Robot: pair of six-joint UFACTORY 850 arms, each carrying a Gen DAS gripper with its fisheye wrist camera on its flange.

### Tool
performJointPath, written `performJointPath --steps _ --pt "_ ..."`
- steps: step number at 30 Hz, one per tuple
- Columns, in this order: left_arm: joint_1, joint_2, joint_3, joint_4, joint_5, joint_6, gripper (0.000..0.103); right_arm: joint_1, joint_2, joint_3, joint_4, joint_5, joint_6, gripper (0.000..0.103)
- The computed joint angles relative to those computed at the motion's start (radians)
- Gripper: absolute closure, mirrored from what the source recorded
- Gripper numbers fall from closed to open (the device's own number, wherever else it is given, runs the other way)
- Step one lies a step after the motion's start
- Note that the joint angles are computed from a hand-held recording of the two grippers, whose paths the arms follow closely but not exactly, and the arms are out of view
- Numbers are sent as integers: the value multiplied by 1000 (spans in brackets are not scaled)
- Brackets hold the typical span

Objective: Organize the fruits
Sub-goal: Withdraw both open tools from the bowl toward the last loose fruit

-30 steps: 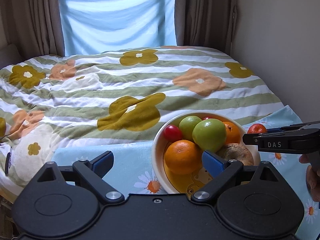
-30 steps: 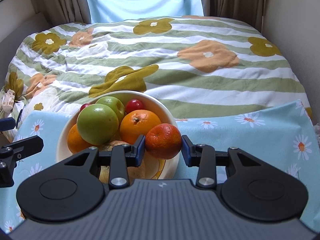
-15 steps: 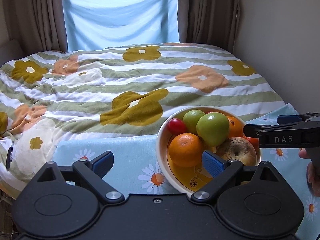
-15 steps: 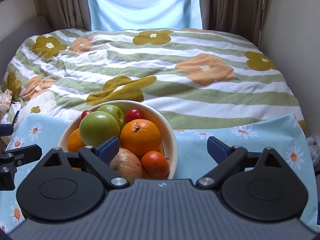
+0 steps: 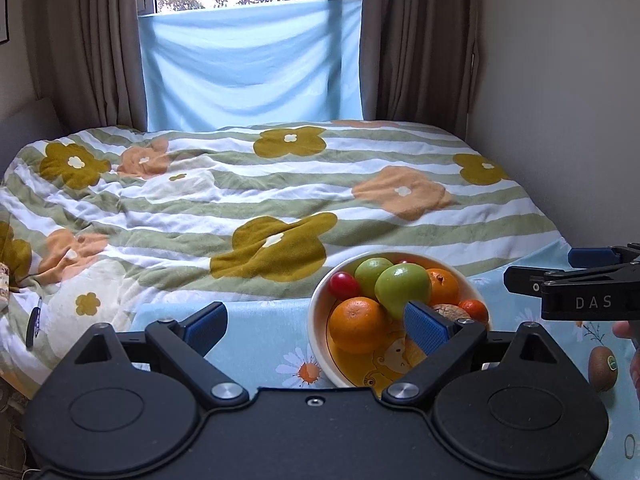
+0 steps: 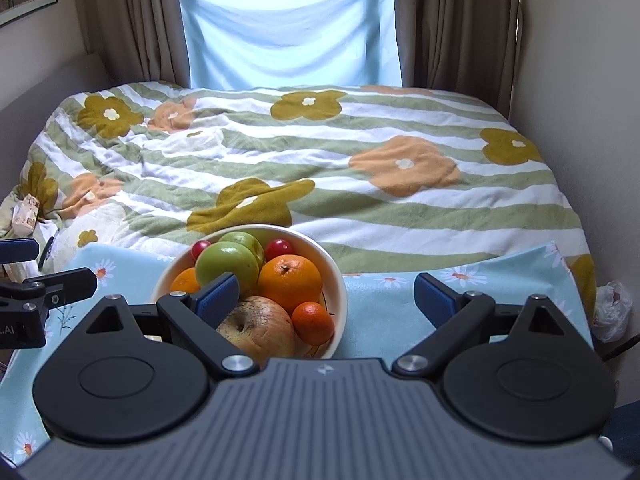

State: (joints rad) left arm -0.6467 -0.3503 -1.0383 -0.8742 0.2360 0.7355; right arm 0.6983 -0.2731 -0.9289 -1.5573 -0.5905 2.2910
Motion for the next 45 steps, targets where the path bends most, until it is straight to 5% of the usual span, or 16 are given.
performJointPath --steps 14,24,39,45 --pt "-159 193 192 -245 248 63 1 127 251 219 -14 -103 19 0" --pt "-299 221 277 -418 393 56 0 207 373 380 21 -107 69 0" --pt "-283 12 257 -342 355 -117 0 151 245 499 -109 -99 365 0" --pt "-253 -49 224 -346 328 -176 9 106 190 510 -176 -73 466 0"
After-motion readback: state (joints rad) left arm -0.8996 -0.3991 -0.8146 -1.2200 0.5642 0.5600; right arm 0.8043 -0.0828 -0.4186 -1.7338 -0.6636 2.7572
